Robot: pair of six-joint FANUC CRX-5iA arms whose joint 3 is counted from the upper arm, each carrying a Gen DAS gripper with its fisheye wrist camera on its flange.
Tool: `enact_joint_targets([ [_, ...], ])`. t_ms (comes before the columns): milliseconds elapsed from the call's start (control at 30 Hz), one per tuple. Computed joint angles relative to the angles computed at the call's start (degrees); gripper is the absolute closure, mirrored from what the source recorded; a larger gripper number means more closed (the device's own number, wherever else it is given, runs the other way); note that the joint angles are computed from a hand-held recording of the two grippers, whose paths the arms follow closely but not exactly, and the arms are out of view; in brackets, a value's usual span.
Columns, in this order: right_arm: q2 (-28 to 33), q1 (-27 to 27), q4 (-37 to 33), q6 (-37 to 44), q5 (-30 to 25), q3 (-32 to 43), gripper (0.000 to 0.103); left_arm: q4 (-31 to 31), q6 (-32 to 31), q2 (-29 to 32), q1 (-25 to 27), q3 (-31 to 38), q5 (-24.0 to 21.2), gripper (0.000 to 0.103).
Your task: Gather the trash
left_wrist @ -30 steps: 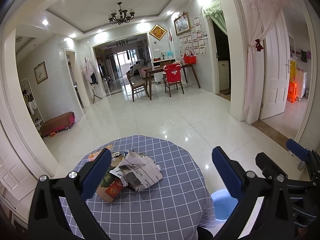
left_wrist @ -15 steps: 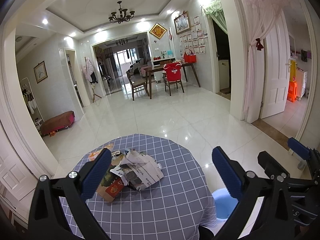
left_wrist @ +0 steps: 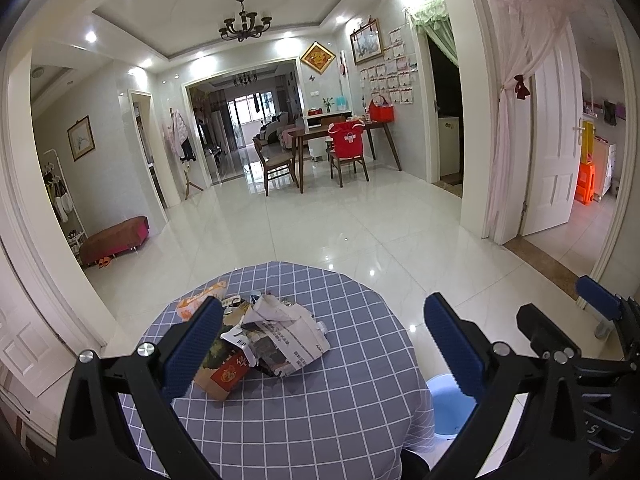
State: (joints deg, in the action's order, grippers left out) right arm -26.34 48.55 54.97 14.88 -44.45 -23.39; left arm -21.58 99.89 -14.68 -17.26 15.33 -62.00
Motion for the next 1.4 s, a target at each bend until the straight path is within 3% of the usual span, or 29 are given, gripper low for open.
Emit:
enact_joint_targets([
  [833,3.43,2.70,-1.14,1.52,-2.69,3.17,0.006,7.31,-3.92,-1.89,7.28,-5.14,3.60,0.004],
  [1133,3.79,1.78,-0.09,0.46,0.95,2.11,0.006,11.47,-6.56,-2.72,10.72,-7.80,5.58,0.004],
  [1400,6.41,0.59,-4.16,2.93,3.49,3.56,0.006,14.05,-7.97,-2.12,13.63,-9.37,6.36,0.004],
])
